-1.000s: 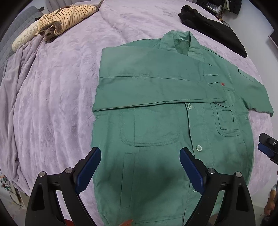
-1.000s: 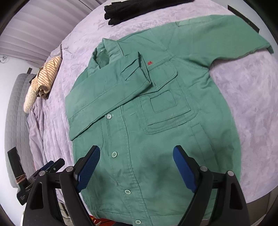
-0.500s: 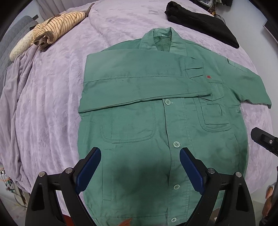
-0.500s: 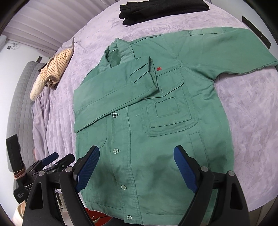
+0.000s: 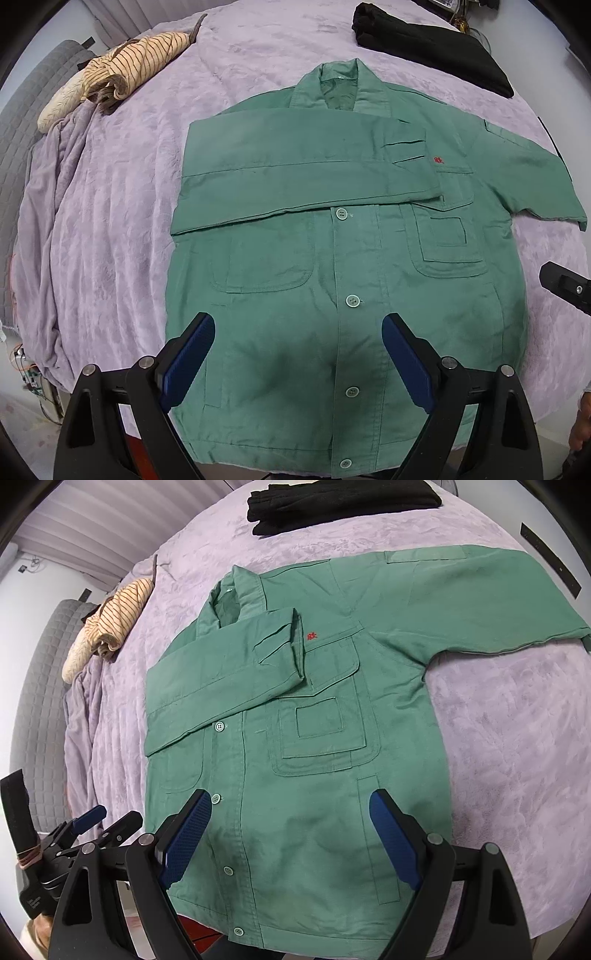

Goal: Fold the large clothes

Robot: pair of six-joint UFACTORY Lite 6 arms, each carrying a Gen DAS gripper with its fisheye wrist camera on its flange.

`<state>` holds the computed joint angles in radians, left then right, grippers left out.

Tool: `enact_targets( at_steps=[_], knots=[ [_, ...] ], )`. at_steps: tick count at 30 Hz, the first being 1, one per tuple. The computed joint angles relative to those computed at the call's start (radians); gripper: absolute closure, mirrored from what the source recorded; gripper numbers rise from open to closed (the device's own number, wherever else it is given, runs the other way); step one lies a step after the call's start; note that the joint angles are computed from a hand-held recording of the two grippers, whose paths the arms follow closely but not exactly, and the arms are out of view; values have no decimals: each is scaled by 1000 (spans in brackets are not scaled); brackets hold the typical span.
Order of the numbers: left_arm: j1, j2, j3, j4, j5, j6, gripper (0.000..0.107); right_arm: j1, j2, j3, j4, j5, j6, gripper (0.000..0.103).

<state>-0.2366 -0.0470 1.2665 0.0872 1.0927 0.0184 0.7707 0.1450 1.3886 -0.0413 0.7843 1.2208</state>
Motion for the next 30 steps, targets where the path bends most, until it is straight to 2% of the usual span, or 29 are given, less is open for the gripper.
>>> enact_targets(
  at_steps=[12, 17, 22, 26, 30],
  knots=[
    [-166, 55, 35, -6, 18, -128, 14, -115, -178, -210, 77, -43, -136, 14],
    [-227, 122, 56, -22, -4, -174, 14, -217, -290, -364, 212, -103, -255, 14],
    [-292, 221, 108, -27, -34, -205, 14, -395, -455, -610, 467, -190, -471, 14],
    [-339, 330, 180, -30, -60, -224, 14, -564, -550, -745, 592, -190, -639, 14],
    [-378, 447, 261, -31, -83, -237, 14, -817, -624, -857, 730, -186, -893, 13]
  ],
)
